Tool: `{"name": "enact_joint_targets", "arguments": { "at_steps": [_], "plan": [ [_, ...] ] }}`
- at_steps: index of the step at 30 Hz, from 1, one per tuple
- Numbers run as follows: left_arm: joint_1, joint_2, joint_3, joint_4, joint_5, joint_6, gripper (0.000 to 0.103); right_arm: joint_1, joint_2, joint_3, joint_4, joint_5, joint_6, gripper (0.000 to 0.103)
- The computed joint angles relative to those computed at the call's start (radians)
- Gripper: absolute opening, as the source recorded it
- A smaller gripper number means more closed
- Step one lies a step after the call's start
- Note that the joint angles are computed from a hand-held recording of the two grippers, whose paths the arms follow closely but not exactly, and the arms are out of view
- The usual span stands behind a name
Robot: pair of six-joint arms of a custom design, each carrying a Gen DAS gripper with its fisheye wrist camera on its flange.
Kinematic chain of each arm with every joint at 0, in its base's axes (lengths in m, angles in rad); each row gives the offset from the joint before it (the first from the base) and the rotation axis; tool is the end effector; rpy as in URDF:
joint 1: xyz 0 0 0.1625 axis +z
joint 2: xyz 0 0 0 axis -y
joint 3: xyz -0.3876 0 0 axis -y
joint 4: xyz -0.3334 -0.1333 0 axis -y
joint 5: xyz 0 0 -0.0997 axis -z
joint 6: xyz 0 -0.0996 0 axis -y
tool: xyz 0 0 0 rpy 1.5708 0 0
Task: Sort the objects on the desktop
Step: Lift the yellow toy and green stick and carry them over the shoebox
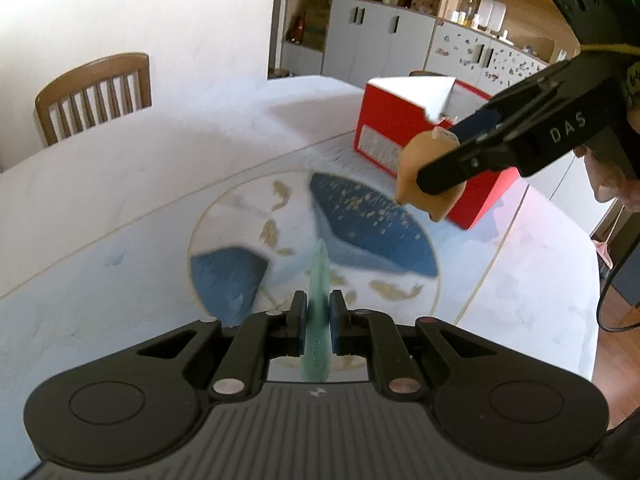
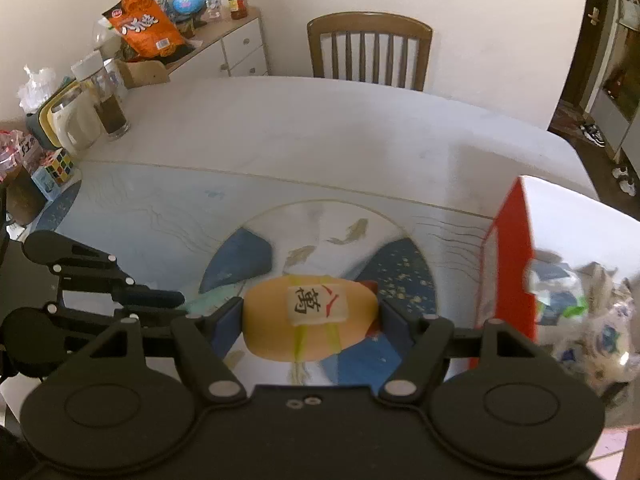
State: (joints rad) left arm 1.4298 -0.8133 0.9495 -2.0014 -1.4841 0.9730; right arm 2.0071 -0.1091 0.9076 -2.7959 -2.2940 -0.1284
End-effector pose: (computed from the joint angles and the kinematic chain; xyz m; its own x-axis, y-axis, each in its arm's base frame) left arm 0.0392 -0.7336 0.3328 -0.4460 0.8480 -0.2865 0.8939 0.4381 -0.0948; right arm 0.3736 -0.6418 -0.0608 -0.7394 -0.1737 0.6505 -0.4834 0.8095 -0.3332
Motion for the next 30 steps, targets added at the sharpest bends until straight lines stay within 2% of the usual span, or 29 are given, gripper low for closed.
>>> {"name": "enact_joint_targets", "arguments": {
  "at_steps": [18, 30],
  "plan": [
    [-0.105, -0.064, 0.202, -0.145, -0.047, -0.054, 0.010, -0.014, -0.242, 0.387, -0.263, -0.048, -0.057, 0.073],
    [-0.179, -0.049, 0.287, -0.244, -0.035, -0.101, 0.010, -0.065, -0.369, 0.541, -0.362, -0.031, -0.125, 0.073]
  ]
}}
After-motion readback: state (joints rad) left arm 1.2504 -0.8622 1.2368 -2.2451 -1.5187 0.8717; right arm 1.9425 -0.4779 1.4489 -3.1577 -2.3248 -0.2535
